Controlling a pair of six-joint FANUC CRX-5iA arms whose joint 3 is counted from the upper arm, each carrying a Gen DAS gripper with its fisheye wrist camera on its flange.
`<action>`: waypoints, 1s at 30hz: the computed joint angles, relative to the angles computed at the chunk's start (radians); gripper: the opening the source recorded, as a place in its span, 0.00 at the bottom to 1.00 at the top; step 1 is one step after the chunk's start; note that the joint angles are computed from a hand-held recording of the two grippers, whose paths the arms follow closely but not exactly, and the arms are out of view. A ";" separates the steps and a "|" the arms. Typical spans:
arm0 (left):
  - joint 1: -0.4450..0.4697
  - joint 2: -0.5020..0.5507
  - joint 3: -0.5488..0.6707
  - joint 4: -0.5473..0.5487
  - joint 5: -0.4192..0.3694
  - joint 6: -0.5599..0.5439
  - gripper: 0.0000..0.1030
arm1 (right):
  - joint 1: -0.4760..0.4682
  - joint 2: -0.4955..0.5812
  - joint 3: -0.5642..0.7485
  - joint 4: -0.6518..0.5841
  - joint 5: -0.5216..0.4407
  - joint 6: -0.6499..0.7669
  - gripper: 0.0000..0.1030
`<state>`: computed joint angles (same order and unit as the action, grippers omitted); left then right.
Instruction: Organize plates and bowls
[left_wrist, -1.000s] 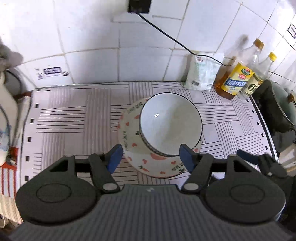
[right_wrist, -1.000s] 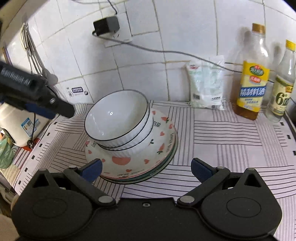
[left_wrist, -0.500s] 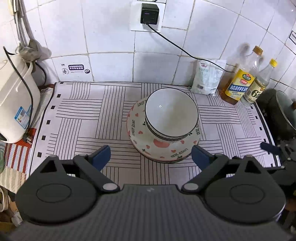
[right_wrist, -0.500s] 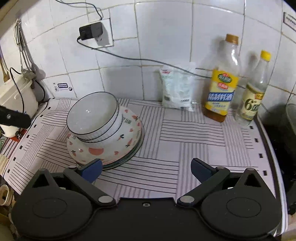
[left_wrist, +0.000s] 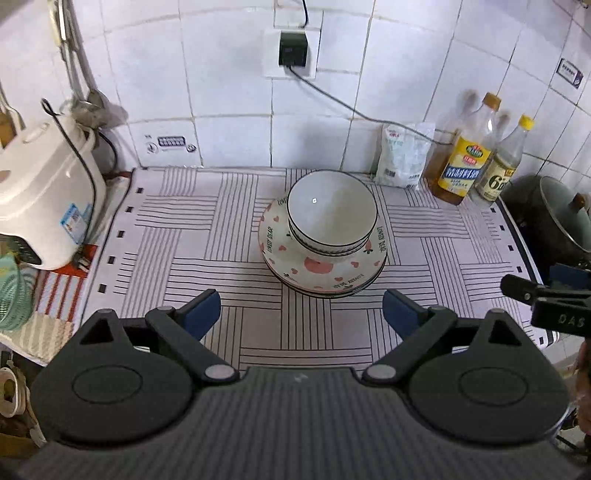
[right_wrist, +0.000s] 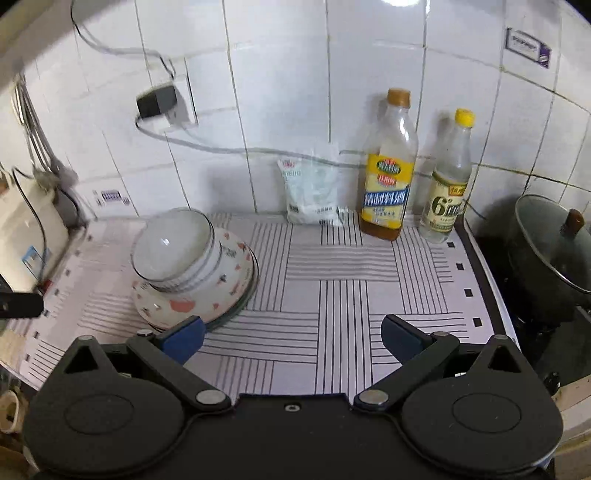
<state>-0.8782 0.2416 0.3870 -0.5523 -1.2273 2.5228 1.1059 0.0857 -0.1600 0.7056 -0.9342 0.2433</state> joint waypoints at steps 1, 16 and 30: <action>-0.013 -0.002 0.007 -0.016 -0.016 0.010 0.93 | 0.006 -0.010 -0.006 0.010 -0.002 -0.003 1.00; -0.100 -0.022 0.021 -0.112 -0.137 0.068 0.93 | 0.130 -0.036 0.032 0.043 -0.203 0.026 1.00; -0.159 -0.025 0.002 -0.173 -0.175 0.123 0.93 | 0.178 -0.056 -0.060 0.178 -0.164 -0.047 1.00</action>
<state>-1.0368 0.2170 0.3894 -0.7256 -1.4018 2.6456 1.2839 0.0296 -0.2196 0.8833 -1.0979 0.1963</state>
